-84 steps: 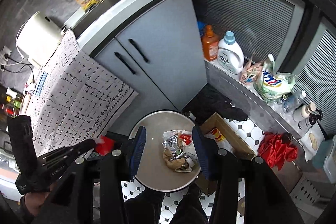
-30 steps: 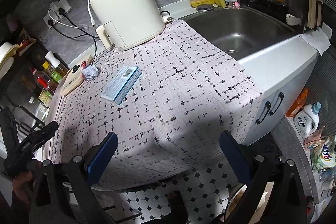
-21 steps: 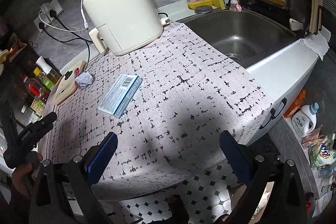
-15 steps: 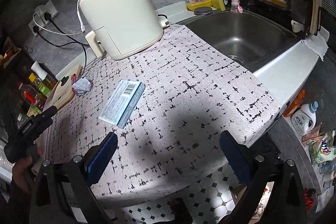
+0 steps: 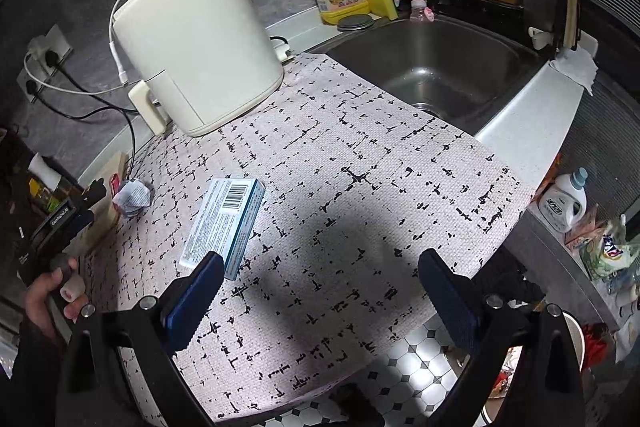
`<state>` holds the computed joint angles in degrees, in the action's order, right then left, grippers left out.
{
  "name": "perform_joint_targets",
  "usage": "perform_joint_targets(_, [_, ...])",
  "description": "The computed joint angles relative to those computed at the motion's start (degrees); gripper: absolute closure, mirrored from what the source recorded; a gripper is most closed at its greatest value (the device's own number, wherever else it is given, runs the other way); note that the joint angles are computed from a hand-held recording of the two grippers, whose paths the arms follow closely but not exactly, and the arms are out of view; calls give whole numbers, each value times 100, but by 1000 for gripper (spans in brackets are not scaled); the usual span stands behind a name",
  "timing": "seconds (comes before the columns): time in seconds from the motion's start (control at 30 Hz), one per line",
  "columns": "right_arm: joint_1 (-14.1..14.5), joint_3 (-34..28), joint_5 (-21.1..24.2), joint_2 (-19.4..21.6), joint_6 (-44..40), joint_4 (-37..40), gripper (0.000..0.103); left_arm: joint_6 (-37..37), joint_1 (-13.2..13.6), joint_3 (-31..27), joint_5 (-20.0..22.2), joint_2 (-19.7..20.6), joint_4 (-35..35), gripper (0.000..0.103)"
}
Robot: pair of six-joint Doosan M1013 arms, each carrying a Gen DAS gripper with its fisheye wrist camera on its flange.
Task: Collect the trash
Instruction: 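Grasp the crumpled red-and-white wrapper with the left tool, then grasp the blue-white barcode box with the right tool while the left tool holds the wrapper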
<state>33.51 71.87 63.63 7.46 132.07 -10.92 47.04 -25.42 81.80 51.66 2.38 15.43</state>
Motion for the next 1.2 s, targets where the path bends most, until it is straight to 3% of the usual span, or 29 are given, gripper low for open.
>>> perform_joint_targets(0.2, [89,-81,178,34,340,-222,8,651,134,-236,153,316,-241,11])
perform_joint_targets(0.27, [122,-108,275,56,366,-276,8,696,149,-292,259,408,-218,17])
perform_joint_targets(0.3, [126,-116,295,67,377,-275,8,740,173,-300,277,429,-301,30])
perform_joint_targets(0.33, [129,-123,301,83,391,-254,8,834,222,-302,297,448,-526,55])
perform_joint_targets(0.37, [133,-135,305,100,394,-239,8,892,251,-307,340,461,-662,68])
perform_joint_targets(0.43, [144,-184,309,159,365,-175,8,877,225,-251,314,413,-659,75])
perform_joint_targets(0.67, [224,-603,296,540,-181,209,8,657,96,124,203,8,-609,76])
perform_joint_targets(0.83, [283,-990,349,934,-644,551,8,176,-44,436,388,-358,-401,76])
perform_joint_targets(1.2, [534,-2020,1236,1827,-902,264,8,-1160,-251,1131,730,-1136,299,76])
